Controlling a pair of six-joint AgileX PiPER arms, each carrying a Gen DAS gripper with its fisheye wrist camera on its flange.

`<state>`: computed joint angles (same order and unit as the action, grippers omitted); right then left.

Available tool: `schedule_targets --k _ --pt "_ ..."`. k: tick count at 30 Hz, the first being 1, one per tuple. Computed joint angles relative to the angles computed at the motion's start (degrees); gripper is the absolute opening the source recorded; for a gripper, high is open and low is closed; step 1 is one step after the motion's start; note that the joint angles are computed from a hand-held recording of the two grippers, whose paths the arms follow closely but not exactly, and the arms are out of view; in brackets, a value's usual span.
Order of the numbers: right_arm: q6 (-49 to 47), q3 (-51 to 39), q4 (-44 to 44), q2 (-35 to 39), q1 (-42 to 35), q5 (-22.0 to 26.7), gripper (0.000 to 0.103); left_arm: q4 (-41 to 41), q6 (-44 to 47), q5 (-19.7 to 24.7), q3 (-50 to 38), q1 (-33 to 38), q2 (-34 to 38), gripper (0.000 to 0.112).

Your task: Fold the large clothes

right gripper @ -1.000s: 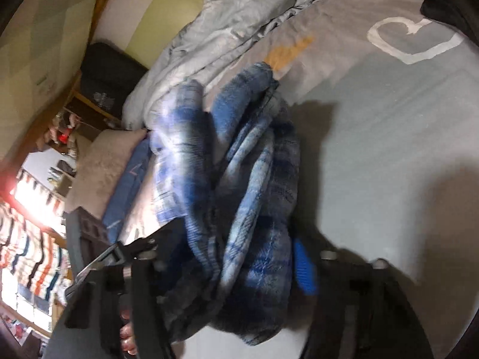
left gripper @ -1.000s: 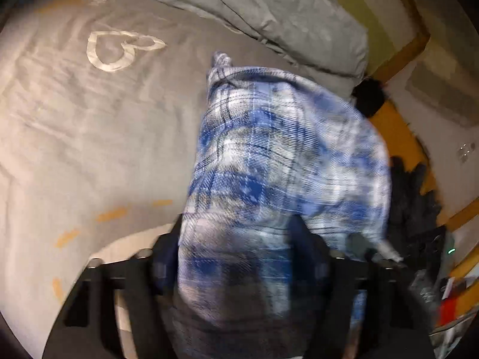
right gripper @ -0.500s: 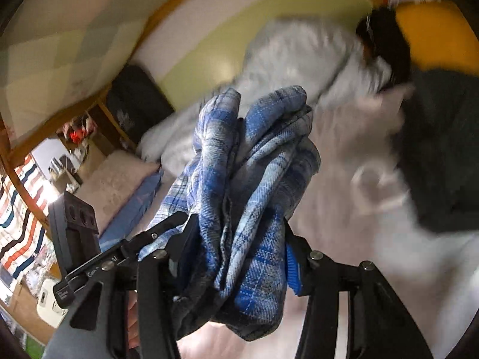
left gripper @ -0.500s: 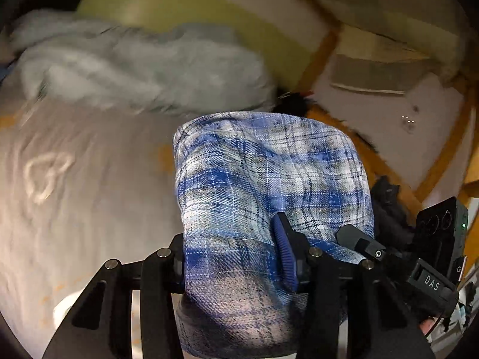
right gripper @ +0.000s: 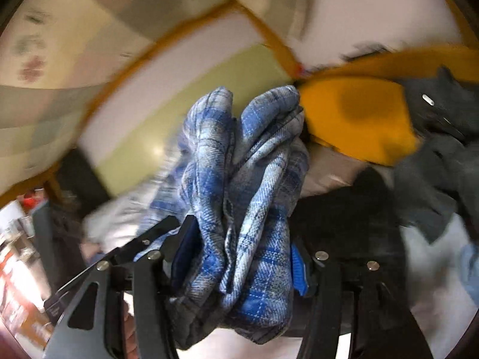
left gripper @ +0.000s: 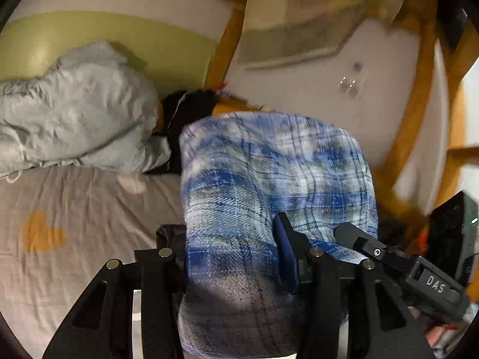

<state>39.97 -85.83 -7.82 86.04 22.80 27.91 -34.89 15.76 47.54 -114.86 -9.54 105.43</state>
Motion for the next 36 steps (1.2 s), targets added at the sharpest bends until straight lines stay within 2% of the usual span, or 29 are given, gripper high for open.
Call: schedule_targets --k 1,2,3,4,5,7,9,11,14,16,18,20,21,22,23,25,27,30,32,36 --pt "2.1 -1.1 -2.3 2.3 -0.8 2.5 0.053 5.0 -3.4 -1.6 -0.8 -2.3 2.7 0.046" --pt "5.8 -2.5 -6.7 4.4 -0.6 5.9 0.053 8.0 -5.9 -0.9 -2.6 -3.7 5.8 0.046" --pt "8.7 -5.1 -12.4 7.4 0.0 11.6 0.053 10.7 -8.3 -0.4 -4.1 -4.7 8.6 0.048" --pt "9.4 -6.4 -17.3 9.8 0.9 15.1 0.055 13.7 -10.1 -2.2 -3.7 -5.9 10.2 0.053" --pt "10.6 -7.0 -19.9 11.2 1.7 16.4 0.055 16.5 -11.4 -5.2 -1.1 -6.8 9.8 0.058" --pt "11.2 -6.0 -18.2 11.8 1.2 14.1 0.055 19.9 -14.6 -8.7 2.1 -7.2 9.6 0.063" --pt "11.3 -7.1 -17.0 13.0 0.7 14.7 0.06 18.5 -15.3 -7.8 1.6 -6.1 10.8 0.069" --pt "12.8 -7.0 -19.5 13.7 1.2 15.0 0.062 18.3 -15.5 -6.5 0.0 -5.9 12.3 0.076" --pt "17.9 -3.2 -25.1 11.5 2.4 12.9 0.064 10.3 -8.6 -7.2 3.8 -3.4 9.6 0.075" --pt "24.2 -1.1 -31.3 9.4 4.7 13.3 0.065 5.4 -3.8 -11.1 10.6 -2.2 4.6 0.076" --pt "29.9 1.7 -37.5 7.3 7.2 13.5 0.067 6.8 -0.9 -14.8 16.3 -1.8 -0.4 0.081" --pt "33.5 5.1 -41.2 4.6 9.5 12.0 0.079 8.7 1.7 -16.7 19.9 -1.3 -4.5 0.087" --pt "37.2 6.8 -45.4 3.4 11.6 12.3 0.092 6.3 5.5 -17.1 22.8 -0.3 -7.1 0.09" --pt "40.0 7.5 -48.9 3.0 14.1 14.1 0.098 1.7 10.7 -16.9 26.1 1.3 -9.8 0.096" --pt "42.4 8.5 -52.6 2.2 17.2 16.8 0.099 -3.0 16.0 -17.4 29.6 2.8 -12.5 0.1" --pt "47.3 10.6 -57.4 0.9 22.7 20.1 0.103 -10.2 26.5 -20.6 37.3 5.0 -18.2 0.103" --pt "54.4 13.1 -62.7 -0.1 28.3 23.6 0.103 -14.3 36.5 -23.1 44.3 6.7 -23.8 0.103" --pt "62.0 15.7 -67.2 0.3 35.1 29.3 0.103 -16.0 43.0 -21.7 50.8 10.7 -29.6 0.103" --pt "63.1 15.8 -67.3 1.4 38.5 32.4 0.103 -23.7 51.2 -20.0 55.2 15.1 -32.7 0.103" --pt "62.1 15.2 -67.2 4.5 40.7 34.4 0.103 -34.8 61.9 -16.8 60.3 22.2 -34.0 0.103"
